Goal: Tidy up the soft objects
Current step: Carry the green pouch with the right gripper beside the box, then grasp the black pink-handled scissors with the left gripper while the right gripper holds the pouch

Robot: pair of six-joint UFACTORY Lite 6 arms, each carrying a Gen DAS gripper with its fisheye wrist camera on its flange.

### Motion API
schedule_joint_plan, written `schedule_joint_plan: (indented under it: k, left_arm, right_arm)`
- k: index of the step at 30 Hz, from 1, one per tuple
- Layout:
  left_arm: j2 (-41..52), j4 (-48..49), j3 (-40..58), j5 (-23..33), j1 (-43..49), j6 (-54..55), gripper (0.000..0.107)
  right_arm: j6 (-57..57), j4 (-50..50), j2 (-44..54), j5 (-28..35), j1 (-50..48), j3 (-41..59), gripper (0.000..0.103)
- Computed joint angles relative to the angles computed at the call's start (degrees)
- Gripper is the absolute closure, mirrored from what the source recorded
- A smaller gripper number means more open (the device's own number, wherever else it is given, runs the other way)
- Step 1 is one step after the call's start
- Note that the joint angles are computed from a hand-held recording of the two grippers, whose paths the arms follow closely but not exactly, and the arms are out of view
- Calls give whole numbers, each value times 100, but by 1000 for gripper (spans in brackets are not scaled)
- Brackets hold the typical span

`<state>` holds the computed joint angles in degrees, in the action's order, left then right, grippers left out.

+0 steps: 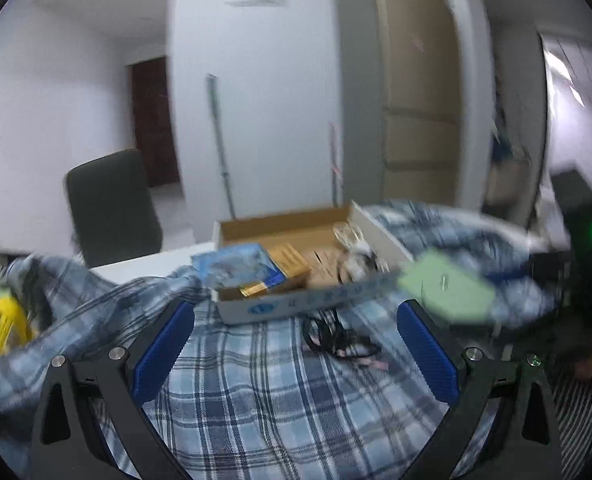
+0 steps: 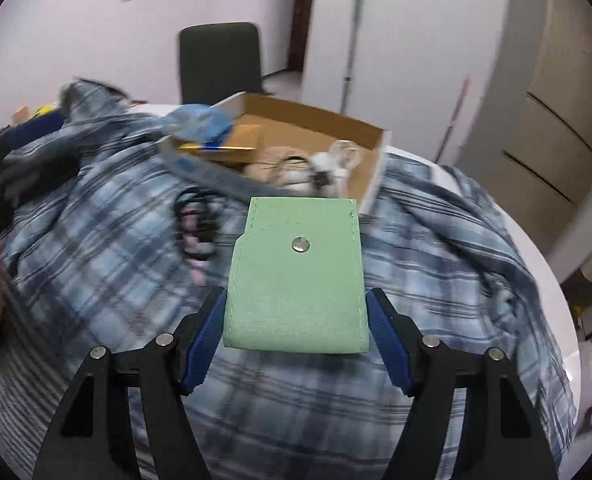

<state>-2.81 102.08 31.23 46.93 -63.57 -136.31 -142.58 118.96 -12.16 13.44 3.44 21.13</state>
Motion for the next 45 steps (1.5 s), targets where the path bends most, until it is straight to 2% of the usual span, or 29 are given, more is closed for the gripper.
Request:
schedule_joint_plan:
  k: [6,8,10,12,14,16,22,27,29,31,32,34,37,40,45]
  left_arm:
    - [1106,-327,1036,-1132,571,1442,4]
    - [1403,-285,1276,-1420,747,1699,4]
    - [1640,-272,1488,-1779,1017,1868,4]
    - [1819,-317,1658,-2020,1185,2108,5]
    - [2070,-647,1935,-2239,1336,2627,12]
    - [2351,-1486,2299,-2605,1512,3613,22]
    - [2986,-3012,3016,-2726,1692,5259,24]
    - [3263,-3152,3320,-2737,1827,5354,24]
    - [3291,-3041,3376,-2894,1933,5226,31]
    - [3269,-3176,3381,-3117,2041,5327,54]
    - [3249,-3210,3367,-3191,2078,5332,56]
    - [3181,-2943,3300,-3276,2115,5050,73]
    - [2944,-2387,3057,-3354,2153,4426,90]
    - [2590,-1857,2730,-3346,2099,3845,93]
    - [1811,-1304,2095,-2954,1751,3095,93]
  right_arm:
    - [1367,-1550,779,919,-988,553,34]
    - [1418,-1675,743,1057,-1102,520,34]
    - [1092,-1309,771,978,-945,448,34]
    - [1156,-1425,877,923,-850,463,34]
    - [1298,-1582,969,976,-891,517,34]
    - [1397,-1706,1023,1065,-996,550,34]
    - [1660,-2006,1152,1196,-1098,622,34]
    - [1795,-2169,1250,1234,-1131,698,34]
    - [1824,-2193,1264,1238,-1134,711,34]
    - [1862,-2221,1280,1238,-1132,724,34]
    - [1891,-2245,1295,1233,-1124,737,34]
    - [1938,-2271,1312,1199,-1096,748,34]
    - [1986,-2299,1339,1178,-1083,776,34]
    - [1996,-2285,1363,1165,-1071,789,34]
    - [1915,-2199,1295,1188,-1098,738,34]
